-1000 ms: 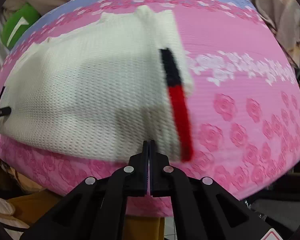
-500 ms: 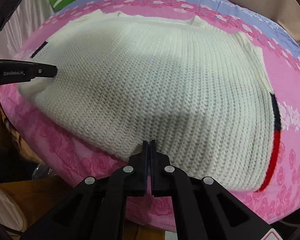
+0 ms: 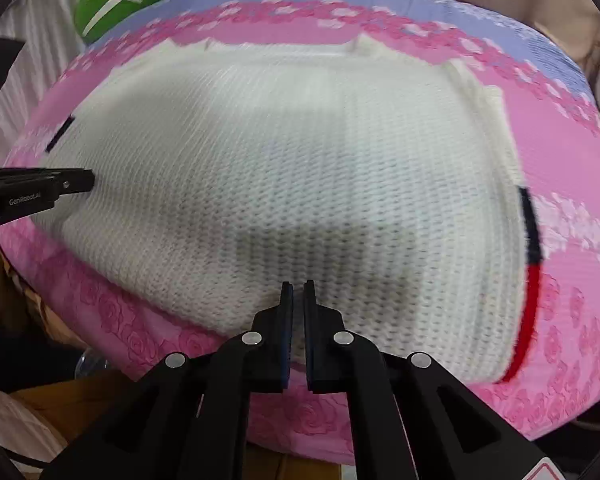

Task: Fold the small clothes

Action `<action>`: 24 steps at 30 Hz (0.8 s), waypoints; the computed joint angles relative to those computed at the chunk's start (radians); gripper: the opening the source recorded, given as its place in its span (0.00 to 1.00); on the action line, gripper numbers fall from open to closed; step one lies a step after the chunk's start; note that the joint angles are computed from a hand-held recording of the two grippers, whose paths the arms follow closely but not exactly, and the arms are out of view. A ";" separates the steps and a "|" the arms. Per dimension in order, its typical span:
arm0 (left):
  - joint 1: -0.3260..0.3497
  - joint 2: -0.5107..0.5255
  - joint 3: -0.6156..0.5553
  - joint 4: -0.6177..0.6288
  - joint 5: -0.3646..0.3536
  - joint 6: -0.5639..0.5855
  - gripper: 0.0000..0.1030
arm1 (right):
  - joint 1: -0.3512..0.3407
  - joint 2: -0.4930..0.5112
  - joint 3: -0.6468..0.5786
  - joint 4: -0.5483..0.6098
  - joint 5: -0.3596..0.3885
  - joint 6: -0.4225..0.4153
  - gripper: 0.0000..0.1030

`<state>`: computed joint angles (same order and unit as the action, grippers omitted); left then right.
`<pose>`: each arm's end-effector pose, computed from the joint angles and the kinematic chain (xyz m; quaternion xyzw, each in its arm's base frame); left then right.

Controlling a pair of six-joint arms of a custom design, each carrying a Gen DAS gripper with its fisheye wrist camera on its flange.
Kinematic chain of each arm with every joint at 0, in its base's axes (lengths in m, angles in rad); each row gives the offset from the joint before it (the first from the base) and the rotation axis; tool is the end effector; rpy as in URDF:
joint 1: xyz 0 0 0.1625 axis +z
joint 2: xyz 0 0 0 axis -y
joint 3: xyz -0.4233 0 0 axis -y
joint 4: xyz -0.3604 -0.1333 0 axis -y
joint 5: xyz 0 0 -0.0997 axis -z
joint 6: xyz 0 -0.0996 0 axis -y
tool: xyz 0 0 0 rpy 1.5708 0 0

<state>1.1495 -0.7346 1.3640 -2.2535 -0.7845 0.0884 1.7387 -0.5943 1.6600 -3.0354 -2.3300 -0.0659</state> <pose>-0.1039 -0.7301 0.1691 0.2229 0.8961 -0.0877 0.3736 0.1716 -0.6252 0.0563 0.0333 -0.9127 0.2023 0.3534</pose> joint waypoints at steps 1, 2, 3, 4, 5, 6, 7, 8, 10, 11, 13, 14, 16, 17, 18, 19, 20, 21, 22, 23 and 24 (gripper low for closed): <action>-0.002 -0.001 -0.010 -0.013 0.004 -0.006 0.10 | 0.003 -0.012 0.007 -0.025 -0.004 0.012 0.06; -0.005 0.004 -0.030 -0.016 -0.004 -0.018 0.10 | 0.005 -0.019 0.002 -0.049 -0.008 0.021 0.07; -0.004 0.016 -0.068 -0.010 -0.024 -0.023 0.10 | 0.004 -0.022 -0.011 -0.058 -0.002 0.028 0.08; -0.004 0.031 -0.100 -0.007 -0.037 -0.020 0.10 | 0.001 -0.021 -0.031 -0.062 0.012 0.028 0.08; -0.006 0.051 -0.131 -0.007 -0.043 -0.013 0.11 | -0.004 -0.015 -0.058 -0.059 0.026 0.020 0.08; -0.008 0.083 -0.176 -0.003 -0.047 0.005 0.12 | -0.007 0.000 -0.098 -0.046 0.033 0.000 0.09; -0.008 0.110 -0.211 0.009 -0.055 0.022 0.13 | -0.016 0.018 -0.141 -0.013 0.049 -0.026 0.11; -0.005 0.150 -0.255 0.026 -0.056 0.044 0.17 | -0.022 0.040 -0.186 0.037 0.054 -0.041 0.11; 0.002 0.196 -0.295 0.058 -0.023 0.049 0.17 | -0.044 0.075 -0.233 0.084 0.019 -0.080 0.04; 0.010 0.208 -0.316 0.074 -0.022 0.047 0.17 | -0.061 0.053 -0.198 0.050 0.050 -0.090 0.03; 0.019 0.198 -0.329 0.052 -0.015 0.030 0.17 | -0.074 0.001 -0.129 0.006 0.019 -0.051 0.00; 0.021 0.200 -0.341 0.045 0.030 0.026 0.17 | -0.076 -0.028 -0.094 -0.009 -0.016 -0.024 0.00; 0.036 0.211 -0.412 0.087 0.064 -0.017 0.17 | -0.071 -0.055 -0.066 -0.025 -0.070 0.002 0.00; 0.040 0.217 -0.438 0.101 0.059 -0.034 0.16 | -0.062 -0.062 -0.073 -0.024 -0.080 0.002 0.01; 0.042 0.234 -0.485 0.115 0.044 -0.043 0.15 | -0.058 -0.056 -0.092 -0.031 -0.072 -0.017 0.11; 0.039 0.254 -0.525 0.124 0.033 -0.038 0.15 | -0.052 -0.044 -0.128 -0.025 -0.056 -0.042 0.12; 0.034 0.286 -0.583 0.142 0.016 -0.026 0.15 | -0.048 -0.028 -0.168 -0.016 -0.036 -0.063 0.12; 0.029 0.314 -0.631 0.167 -0.004 -0.021 0.15 | -0.046 -0.002 -0.229 0.007 -0.004 -0.083 0.12; 0.024 0.341 -0.673 0.191 -0.028 -0.015 0.15 | -0.046 0.025 -0.290 0.046 0.035 -0.093 0.12; 0.018 0.378 -0.728 0.227 -0.058 0.000 0.16 | -0.049 0.057 -0.363 0.110 0.080 -0.107 0.12; 0.009 0.397 -0.741 0.242 -0.069 0.010 0.17 | -0.047 0.093 -0.427 0.157 0.100 -0.131 0.12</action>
